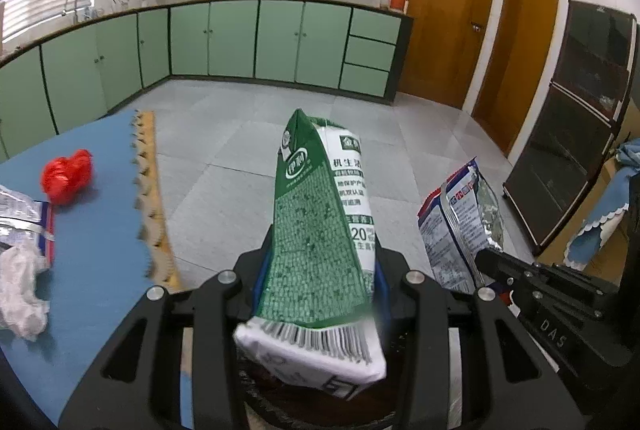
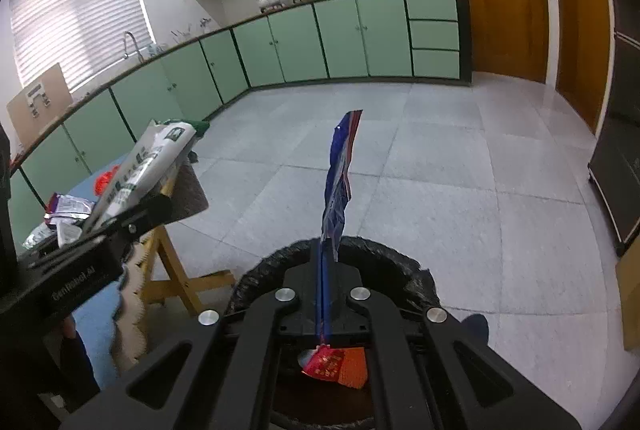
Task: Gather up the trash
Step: 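Carry the carton and packet over the bin and release them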
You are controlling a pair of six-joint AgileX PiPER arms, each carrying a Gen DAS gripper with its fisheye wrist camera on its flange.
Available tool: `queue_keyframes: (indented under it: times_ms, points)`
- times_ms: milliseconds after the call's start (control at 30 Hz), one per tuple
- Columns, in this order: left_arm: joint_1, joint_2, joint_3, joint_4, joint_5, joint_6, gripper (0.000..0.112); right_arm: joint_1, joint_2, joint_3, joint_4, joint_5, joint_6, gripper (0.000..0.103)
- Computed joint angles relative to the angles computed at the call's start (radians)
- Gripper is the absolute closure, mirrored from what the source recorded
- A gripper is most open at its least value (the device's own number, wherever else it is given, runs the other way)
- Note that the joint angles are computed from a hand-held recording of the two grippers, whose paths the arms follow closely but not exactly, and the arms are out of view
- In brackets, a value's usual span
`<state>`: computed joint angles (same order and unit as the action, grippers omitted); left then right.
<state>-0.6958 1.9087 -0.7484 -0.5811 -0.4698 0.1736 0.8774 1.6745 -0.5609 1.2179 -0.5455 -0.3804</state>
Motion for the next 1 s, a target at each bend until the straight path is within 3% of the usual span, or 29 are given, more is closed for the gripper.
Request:
queue_keyframes:
  times_ms: [167, 233, 300, 333, 400, 533, 600, 700, 1000]
  points:
    - [0.023, 0.058, -0.088, 0.025, 0.065, -0.004, 0.059, -0.081, 0.032, 0.02, -0.123, 0.041, 0.09, 0.095]
    - [0.032, 0.078, -0.122, 0.033, 0.094, -0.008, 0.058, -0.108, 0.044, 0.026, -0.165, 0.055, 0.125, 0.082]
    - [0.035, 0.088, -0.148, 0.017, 0.111, 0.007, 0.056, -0.129, 0.055, 0.032, -0.202, 0.063, 0.158, 0.062]
    - [0.037, 0.088, -0.15, 0.015, 0.112, 0.011, 0.055, -0.125, 0.057, 0.04, -0.197, 0.054, 0.163, 0.058]
    - [0.035, 0.083, -0.144, 0.0, 0.106, 0.022, 0.055, -0.117, 0.063, 0.043, -0.172, 0.042, 0.155, 0.054]
    - [0.048, 0.029, -0.079, 0.001, 0.073, 0.013, 0.05, -0.04, 0.05, 0.03, 0.018, -0.016, 0.014, 0.034]
    - [0.067, -0.014, -0.037, 0.008, 0.06, 0.011, 0.046, 0.0, 0.041, 0.011, 0.109, -0.058, -0.071, 0.02]
    - [0.09, -0.095, 0.054, -0.027, 0.008, 0.05, 0.039, 0.069, 0.018, -0.027, 0.195, -0.119, -0.163, 0.009]
    - [0.235, -0.378, 0.331, -0.124, -0.107, 0.178, 0.029, 0.219, 0.053, -0.281, 0.285, -0.188, -0.38, 0.006]
